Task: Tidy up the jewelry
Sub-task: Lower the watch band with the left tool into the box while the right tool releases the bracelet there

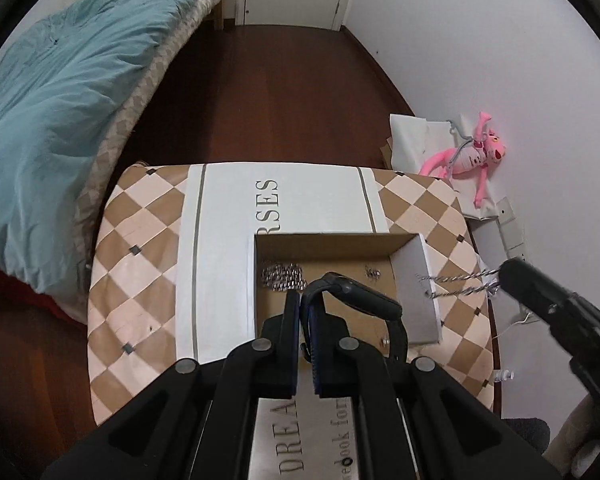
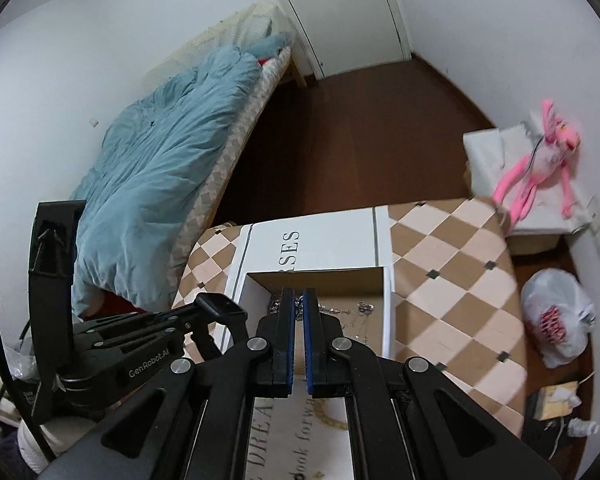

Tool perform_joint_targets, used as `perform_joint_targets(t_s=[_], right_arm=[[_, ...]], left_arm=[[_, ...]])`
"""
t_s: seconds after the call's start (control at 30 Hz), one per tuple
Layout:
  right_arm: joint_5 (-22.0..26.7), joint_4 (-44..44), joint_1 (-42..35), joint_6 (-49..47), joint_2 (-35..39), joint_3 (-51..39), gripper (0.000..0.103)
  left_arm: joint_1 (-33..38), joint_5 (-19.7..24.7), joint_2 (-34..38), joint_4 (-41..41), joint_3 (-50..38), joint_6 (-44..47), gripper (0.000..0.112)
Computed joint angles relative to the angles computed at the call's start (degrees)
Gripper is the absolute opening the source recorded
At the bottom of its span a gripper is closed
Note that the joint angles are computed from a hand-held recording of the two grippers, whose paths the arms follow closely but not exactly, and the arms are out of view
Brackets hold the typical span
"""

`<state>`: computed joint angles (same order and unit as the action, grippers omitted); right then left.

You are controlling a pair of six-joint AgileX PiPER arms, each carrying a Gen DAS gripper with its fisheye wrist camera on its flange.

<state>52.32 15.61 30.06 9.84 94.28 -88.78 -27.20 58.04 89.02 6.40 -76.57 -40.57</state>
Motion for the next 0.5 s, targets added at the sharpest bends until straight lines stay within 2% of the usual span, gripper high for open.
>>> perform_joint_targets(t_s=[0.23, 0.4, 0.5], right_arm=[[4.92, 10.26, -4.34, -7.09, 9.49, -4.50, 0.004], [8.54, 9.05, -4.56, -7.59, 14.47, -7.38, 0.004], [10.57, 6.60, -4.24, -6.93, 16.08, -9.03, 0.005]], left_arm=[[3.72, -0.13, 5.86, -4.83, -2.54, 5.41, 0.005], [4.69, 3.10, 9.96, -6.93, -5.14, 6.46, 0.008], [5.13, 2.66, 9.78, -8.03, -4.77, 6.90, 0.014]])
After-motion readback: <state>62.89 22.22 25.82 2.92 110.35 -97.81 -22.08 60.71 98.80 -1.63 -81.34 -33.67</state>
